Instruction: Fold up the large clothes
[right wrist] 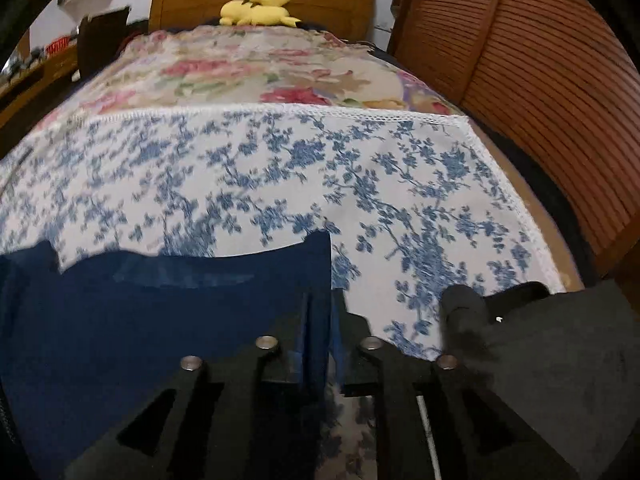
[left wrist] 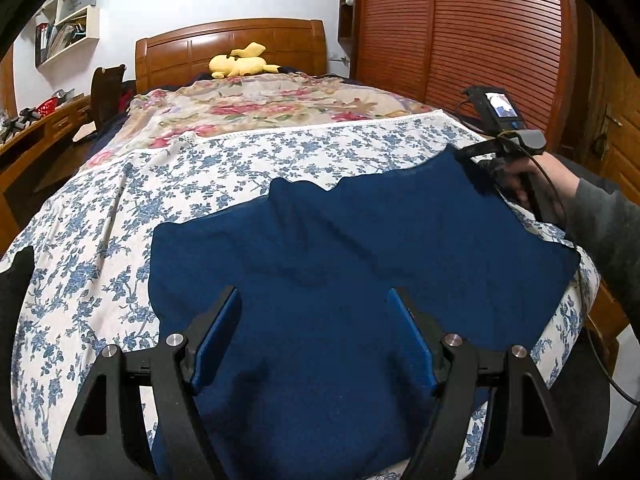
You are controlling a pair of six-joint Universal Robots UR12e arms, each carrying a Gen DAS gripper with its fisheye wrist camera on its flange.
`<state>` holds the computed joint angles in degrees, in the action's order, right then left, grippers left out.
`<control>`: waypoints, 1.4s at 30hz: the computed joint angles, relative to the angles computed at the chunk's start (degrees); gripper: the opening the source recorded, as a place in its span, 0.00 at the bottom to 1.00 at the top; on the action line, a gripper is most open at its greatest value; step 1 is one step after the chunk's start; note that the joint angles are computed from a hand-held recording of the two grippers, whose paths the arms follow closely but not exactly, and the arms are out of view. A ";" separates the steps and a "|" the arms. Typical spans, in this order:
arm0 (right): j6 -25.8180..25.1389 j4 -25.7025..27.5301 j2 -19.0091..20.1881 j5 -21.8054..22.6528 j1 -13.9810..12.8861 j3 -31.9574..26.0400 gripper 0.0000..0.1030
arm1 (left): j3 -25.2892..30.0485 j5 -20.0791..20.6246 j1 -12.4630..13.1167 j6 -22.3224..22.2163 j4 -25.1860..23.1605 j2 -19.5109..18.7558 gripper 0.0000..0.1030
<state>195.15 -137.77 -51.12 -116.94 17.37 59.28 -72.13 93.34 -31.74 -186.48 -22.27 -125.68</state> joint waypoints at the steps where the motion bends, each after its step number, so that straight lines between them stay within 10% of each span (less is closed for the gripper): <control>1: -0.63 -0.59 -0.34 0.39 0.13 0.47 0.25 | 0.01 -0.07 0.05 0.01 -0.05 0.01 0.73; 18: -15.13 -18.94 -15.97 18.87 3.80 27.78 0.36 | -1.46 0.02 -0.53 0.48 1.83 0.85 0.73; 42: -11.36 -24.17 -18.45 18.29 3.55 36.20 0.36 | -2.09 1.25 -2.36 0.68 2.47 0.85 0.73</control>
